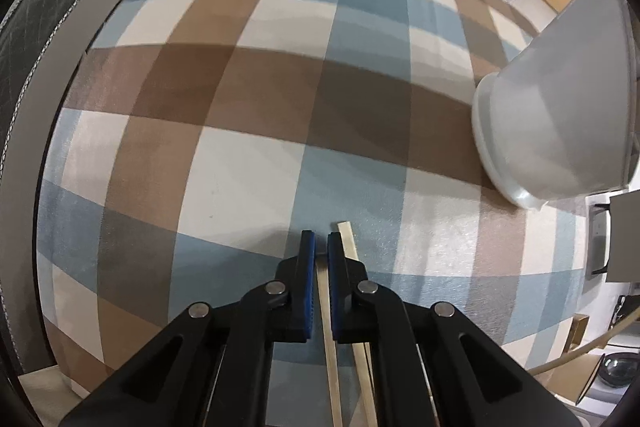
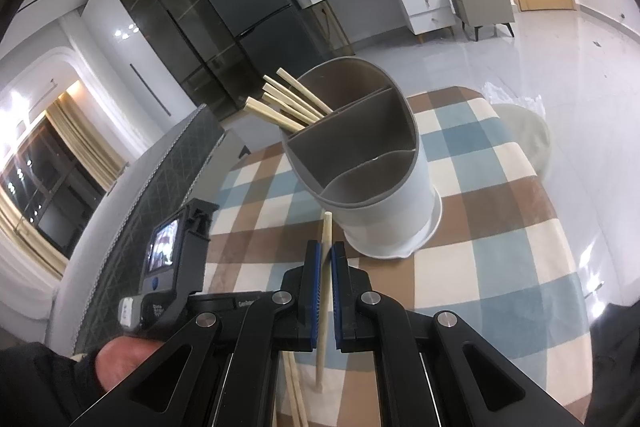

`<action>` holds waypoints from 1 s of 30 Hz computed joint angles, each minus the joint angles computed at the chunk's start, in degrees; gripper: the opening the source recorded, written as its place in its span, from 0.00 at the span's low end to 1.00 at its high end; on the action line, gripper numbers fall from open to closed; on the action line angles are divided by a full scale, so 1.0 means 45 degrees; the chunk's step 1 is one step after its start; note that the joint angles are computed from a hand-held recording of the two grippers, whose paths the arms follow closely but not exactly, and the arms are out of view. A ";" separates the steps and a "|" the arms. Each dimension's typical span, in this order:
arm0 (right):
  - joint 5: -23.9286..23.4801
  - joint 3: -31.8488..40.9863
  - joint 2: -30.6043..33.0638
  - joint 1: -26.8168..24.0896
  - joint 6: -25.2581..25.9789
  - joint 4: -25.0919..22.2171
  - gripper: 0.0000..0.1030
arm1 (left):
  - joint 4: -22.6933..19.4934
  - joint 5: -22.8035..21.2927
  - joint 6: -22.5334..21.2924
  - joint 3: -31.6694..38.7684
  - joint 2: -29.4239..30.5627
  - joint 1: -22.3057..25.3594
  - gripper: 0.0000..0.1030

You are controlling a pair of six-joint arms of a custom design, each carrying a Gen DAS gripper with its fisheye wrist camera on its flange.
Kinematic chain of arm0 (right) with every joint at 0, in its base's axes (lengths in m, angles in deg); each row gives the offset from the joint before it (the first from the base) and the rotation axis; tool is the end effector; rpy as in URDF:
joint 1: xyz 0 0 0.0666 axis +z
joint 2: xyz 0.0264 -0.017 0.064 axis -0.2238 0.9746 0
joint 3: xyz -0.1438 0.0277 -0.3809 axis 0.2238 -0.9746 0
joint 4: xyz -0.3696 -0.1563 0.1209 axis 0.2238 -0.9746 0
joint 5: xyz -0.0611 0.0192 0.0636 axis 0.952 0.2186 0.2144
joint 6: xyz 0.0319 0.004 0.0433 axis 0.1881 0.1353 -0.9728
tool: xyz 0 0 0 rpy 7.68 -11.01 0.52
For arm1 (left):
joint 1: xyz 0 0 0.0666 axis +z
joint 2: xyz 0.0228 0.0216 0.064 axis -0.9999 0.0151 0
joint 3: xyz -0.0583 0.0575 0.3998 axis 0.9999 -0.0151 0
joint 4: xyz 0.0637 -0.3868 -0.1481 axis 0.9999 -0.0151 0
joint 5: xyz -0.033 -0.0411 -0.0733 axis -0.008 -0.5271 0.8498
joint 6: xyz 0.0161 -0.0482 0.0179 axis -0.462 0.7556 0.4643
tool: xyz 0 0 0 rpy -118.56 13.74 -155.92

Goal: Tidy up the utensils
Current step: 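Carry both held chopsticks up over the white utensil holder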

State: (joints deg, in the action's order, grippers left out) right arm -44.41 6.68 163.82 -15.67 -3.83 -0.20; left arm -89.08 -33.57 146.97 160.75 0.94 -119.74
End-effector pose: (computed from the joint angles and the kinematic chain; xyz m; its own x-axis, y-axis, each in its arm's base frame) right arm 0.5142 -0.0026 0.4926 -0.7614 -0.0768 -0.6437 -0.4419 0.7880 0.4287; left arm 0.4507 -0.2633 0.4285 -0.8622 -0.4687 -0.1923 -0.4497 0.8828 -0.1354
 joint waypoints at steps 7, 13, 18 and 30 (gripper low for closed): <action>0.0190 -0.0468 -0.0515 0.0062 0.0363 0.0476 0.04 | 0.1173 -0.0987 0.0140 -0.0634 -0.1436 -0.0559 0.01; 0.0240 -0.1139 -0.1416 -0.0069 0.0543 0.1217 0.04 | 0.1973 -0.2576 -0.0499 -0.0868 -0.2485 -0.1277 0.01; 0.0344 -0.1415 -0.2015 -0.0182 0.0559 0.1468 0.04 | 0.2737 -0.3645 -0.1196 -0.0933 -0.2869 -0.1687 0.01; 0.0675 -0.1808 -0.3115 -0.0319 0.1262 0.1418 0.04 | 0.3005 -0.3867 -0.1946 -0.0582 -0.3044 -0.2204 0.01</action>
